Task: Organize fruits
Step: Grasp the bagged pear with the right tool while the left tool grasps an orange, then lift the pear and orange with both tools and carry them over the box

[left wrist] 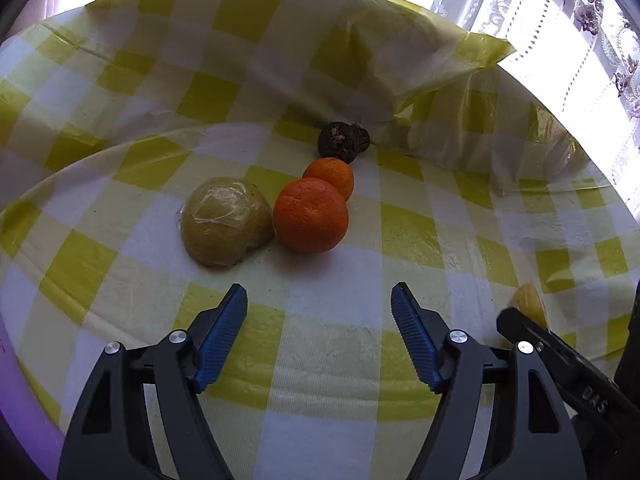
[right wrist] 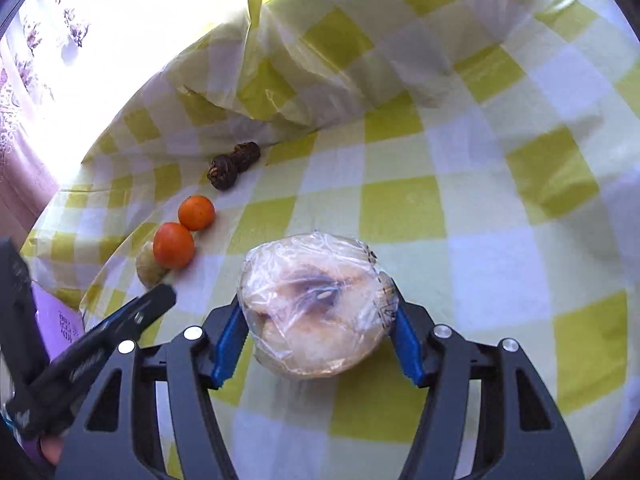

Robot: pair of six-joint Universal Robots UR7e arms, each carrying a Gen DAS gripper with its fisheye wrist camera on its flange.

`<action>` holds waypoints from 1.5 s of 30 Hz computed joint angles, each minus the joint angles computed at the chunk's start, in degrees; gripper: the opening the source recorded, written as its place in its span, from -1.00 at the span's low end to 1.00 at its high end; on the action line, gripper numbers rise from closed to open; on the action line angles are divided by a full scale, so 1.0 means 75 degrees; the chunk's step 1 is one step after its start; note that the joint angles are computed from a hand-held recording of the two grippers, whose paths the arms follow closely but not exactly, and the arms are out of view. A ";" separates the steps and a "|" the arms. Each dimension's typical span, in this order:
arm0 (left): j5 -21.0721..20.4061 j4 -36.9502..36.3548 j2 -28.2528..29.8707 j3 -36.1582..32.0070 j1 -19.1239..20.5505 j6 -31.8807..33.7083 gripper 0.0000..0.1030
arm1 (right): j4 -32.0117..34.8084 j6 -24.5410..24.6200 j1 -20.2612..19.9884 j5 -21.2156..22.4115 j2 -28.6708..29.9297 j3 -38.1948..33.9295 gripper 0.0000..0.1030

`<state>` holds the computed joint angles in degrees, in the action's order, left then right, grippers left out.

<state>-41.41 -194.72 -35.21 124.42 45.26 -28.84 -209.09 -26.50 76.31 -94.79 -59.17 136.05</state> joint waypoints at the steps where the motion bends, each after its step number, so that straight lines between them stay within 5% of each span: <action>1: 0.0042 0.0042 0.0044 -0.0142 0.0051 0.0074 0.36 | -0.0199 -0.0073 -0.0221 0.0216 -0.0154 0.0304 0.23; 8: 0.0255 0.0690 0.0276 -0.1078 0.0372 0.0478 0.33 | -0.1036 -0.0663 -0.0552 0.0647 -0.0079 0.0823 0.23; 11: 0.0513 0.0770 0.0348 -0.1174 0.0349 0.0495 -0.22 | -0.0891 -0.0617 -0.0565 0.0633 -0.0110 0.0776 0.23; 23: 0.0568 -0.1449 0.0256 0.0112 -0.0261 0.0247 -0.23 | -0.1476 -0.0258 -0.0713 0.0909 0.0046 0.0749 0.23; 30: 0.1028 -0.2221 0.0145 0.1070 -0.0844 -0.1107 -0.23 | -0.2612 0.0056 -0.0996 0.1412 0.0123 0.1014 0.23; 37: 0.1650 -0.2498 0.0138 0.2123 -0.1695 -0.2532 -0.23 | -0.4961 0.0468 -0.1564 0.2371 0.0539 0.1595 0.23; 41: 0.1391 -0.2249 -0.0074 0.2677 -0.2031 -0.3268 -0.23 | -0.4657 0.0956 -0.2015 0.3079 0.0318 0.2006 0.23; 45: 0.1183 -0.2131 -0.0074 0.3171 -0.2488 -0.3830 -0.23 | -0.4790 0.0739 -0.2220 0.3437 0.0405 0.2442 0.23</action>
